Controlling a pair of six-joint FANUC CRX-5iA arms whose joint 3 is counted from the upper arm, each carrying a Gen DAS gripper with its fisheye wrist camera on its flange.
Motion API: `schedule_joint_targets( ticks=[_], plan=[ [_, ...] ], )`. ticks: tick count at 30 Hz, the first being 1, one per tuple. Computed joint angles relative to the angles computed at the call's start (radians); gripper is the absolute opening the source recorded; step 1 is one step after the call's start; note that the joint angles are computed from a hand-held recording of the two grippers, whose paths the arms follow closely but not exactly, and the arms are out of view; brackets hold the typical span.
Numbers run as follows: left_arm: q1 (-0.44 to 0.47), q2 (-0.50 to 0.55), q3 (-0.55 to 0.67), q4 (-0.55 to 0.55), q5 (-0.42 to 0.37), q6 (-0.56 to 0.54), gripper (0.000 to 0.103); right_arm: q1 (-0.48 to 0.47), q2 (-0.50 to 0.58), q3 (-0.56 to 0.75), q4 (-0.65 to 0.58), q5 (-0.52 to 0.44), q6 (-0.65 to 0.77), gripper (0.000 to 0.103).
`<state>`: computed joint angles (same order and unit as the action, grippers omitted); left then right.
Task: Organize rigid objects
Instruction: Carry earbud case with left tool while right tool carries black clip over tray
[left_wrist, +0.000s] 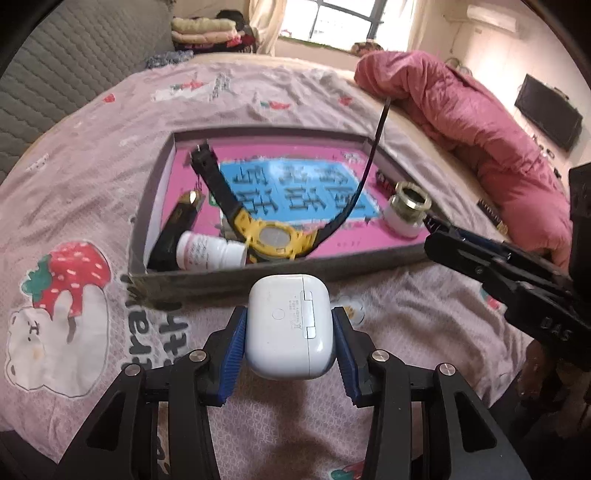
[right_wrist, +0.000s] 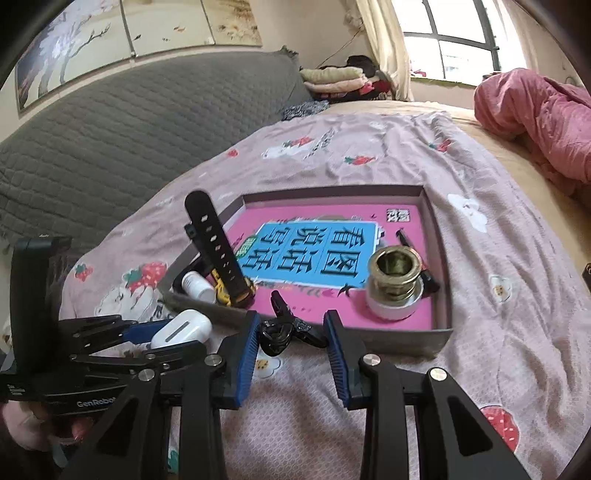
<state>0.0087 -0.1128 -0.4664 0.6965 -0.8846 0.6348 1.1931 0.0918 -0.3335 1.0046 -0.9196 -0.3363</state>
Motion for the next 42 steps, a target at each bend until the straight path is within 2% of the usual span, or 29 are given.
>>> schedule_joint_targets(
  ticks=[4, 7, 23, 42],
  plan=[
    [-0.005, -0.037, -0.033, 0.071, 0.045, -0.067, 0.046, -0.001, -0.001, -0.003, 0.024, -0.026, -0.025, 0.036],
    [-0.008, -0.039, -0.032, 0.086, 0.064, -0.083, 0.046, -0.002, -0.006, -0.012, 0.043, -0.041, -0.049, 0.036],
    [-0.008, 0.019, 0.004, 0.122, 0.125, -0.062, 0.046, 0.003, -0.002, -0.008, 0.057, -0.149, -0.077, 0.036],
    [-0.034, 0.072, 0.029, 0.152, 0.176, -0.067, 0.046, 0.003, -0.017, -0.025, 0.035, -0.223, -0.140, 0.036]
  ],
)
